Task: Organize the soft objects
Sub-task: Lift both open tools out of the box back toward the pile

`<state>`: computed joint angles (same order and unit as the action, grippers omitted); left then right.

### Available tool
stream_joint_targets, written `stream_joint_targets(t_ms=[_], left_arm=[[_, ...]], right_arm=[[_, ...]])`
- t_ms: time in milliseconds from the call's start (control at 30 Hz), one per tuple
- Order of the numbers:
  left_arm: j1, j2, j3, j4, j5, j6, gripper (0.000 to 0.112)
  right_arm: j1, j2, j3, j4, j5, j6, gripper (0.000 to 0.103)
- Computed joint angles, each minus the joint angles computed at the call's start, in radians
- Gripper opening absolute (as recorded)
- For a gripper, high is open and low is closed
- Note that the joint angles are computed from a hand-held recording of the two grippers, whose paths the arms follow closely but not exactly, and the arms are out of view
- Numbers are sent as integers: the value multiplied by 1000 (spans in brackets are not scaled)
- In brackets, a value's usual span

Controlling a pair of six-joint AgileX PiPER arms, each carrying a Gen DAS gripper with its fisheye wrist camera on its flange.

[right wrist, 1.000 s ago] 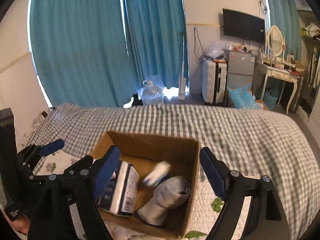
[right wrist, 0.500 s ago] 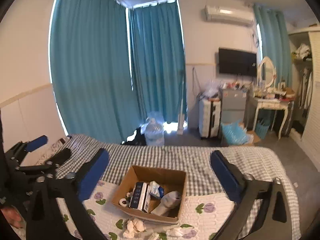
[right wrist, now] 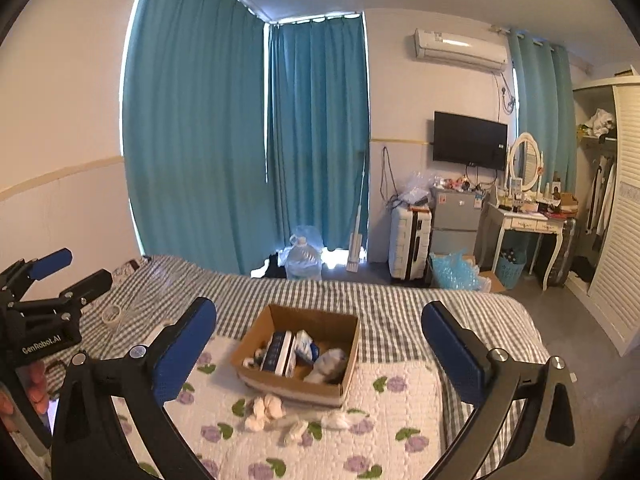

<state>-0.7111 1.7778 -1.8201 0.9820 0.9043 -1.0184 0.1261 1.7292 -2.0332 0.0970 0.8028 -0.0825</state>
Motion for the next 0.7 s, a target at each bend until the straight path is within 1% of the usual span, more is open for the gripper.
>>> stream_joint_targets(t_ms=[100, 167, 233, 400, 533, 633, 700], left_arm=[[-13, 6, 42, 18, 1, -33, 89], [-17, 6, 74, 16, -12, -57, 89], [-8, 26, 79, -14, -28, -58, 89], [14, 97, 43, -57, -60, -21, 89], [28, 142, 51, -64, -96, -20, 89], [52, 200, 36, -85, -120, -13, 89], [68, 243, 24, -79, -127, -30, 89]], right_arm=[[1, -34, 119, 4, -39, -10, 103], [1, -47, 195, 9, -73, -18, 103], [1, -40, 232, 16, -79, -34, 103], [-8, 13, 261, 39, -96, -68, 103], [-20, 69, 266, 93, -124, -108, 103], [-18, 131, 261, 102, -148, -114, 103], [-18, 189, 237, 114, -145, -116, 103]])
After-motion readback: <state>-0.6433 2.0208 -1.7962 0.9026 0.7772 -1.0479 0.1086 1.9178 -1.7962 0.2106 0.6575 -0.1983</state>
